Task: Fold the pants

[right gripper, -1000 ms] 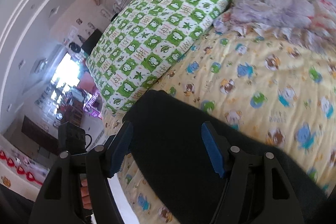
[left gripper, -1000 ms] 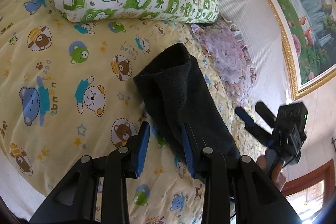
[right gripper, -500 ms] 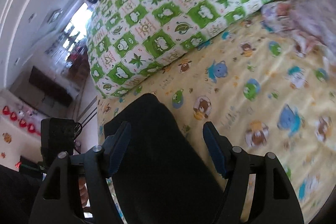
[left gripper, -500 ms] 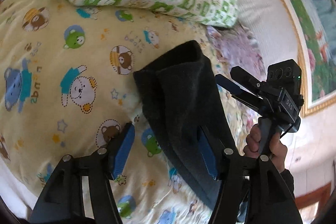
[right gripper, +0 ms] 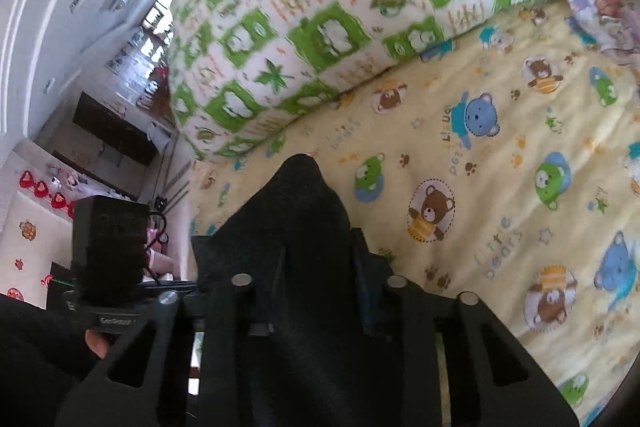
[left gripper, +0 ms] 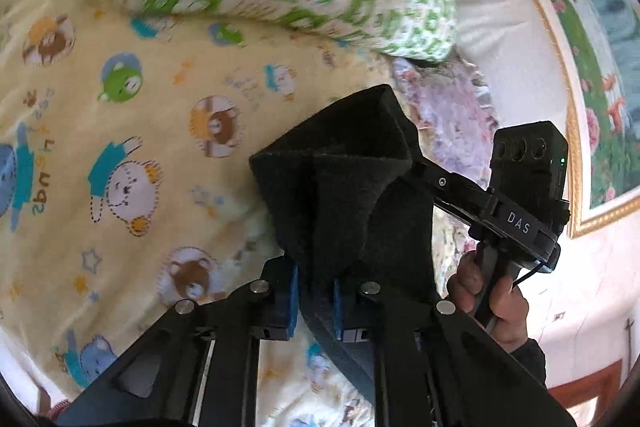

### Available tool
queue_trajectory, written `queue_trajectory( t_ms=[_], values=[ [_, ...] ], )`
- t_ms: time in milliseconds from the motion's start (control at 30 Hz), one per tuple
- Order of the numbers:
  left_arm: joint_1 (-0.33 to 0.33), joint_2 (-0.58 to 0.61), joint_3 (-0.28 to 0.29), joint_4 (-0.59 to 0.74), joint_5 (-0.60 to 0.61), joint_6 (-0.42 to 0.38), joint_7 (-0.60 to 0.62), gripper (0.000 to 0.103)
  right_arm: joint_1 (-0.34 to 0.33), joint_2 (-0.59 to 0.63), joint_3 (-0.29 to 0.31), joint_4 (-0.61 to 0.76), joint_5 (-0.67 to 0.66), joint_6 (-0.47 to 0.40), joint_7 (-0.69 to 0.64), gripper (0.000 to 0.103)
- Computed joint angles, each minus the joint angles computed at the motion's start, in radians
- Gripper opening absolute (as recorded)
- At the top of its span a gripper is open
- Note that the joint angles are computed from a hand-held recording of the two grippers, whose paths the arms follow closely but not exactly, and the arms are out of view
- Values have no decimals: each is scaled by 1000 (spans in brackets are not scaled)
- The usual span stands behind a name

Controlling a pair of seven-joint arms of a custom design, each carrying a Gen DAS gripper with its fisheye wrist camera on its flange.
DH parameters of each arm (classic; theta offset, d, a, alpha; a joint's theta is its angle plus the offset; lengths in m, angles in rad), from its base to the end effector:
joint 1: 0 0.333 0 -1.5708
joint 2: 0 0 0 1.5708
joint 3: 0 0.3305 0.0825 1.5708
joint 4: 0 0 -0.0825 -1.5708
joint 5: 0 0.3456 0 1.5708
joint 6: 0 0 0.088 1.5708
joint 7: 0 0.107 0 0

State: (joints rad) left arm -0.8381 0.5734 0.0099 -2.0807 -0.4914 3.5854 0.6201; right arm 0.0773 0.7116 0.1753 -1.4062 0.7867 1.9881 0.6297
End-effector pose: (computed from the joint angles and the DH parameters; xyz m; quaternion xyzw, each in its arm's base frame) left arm 0.4546 -0.4090 0.2993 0.8092 -0.3936 0.4335 0.0486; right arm 0.6746 0.1900 0.3286 -0.8453 0.3566 0.2206 0.3311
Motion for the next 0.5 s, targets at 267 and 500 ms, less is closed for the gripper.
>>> queue_trajectory(
  t_ms=[267, 500],
  values=[
    [-253, -33, 217, 81, -174, -66, 209, 11, -82, -174, 3, -184, 178, 9, -115, 28],
    [-349, -23, 286, 174, -194, -111, 291, 11, -130, -321, -58, -333, 319, -27, -220, 28]
  ],
)
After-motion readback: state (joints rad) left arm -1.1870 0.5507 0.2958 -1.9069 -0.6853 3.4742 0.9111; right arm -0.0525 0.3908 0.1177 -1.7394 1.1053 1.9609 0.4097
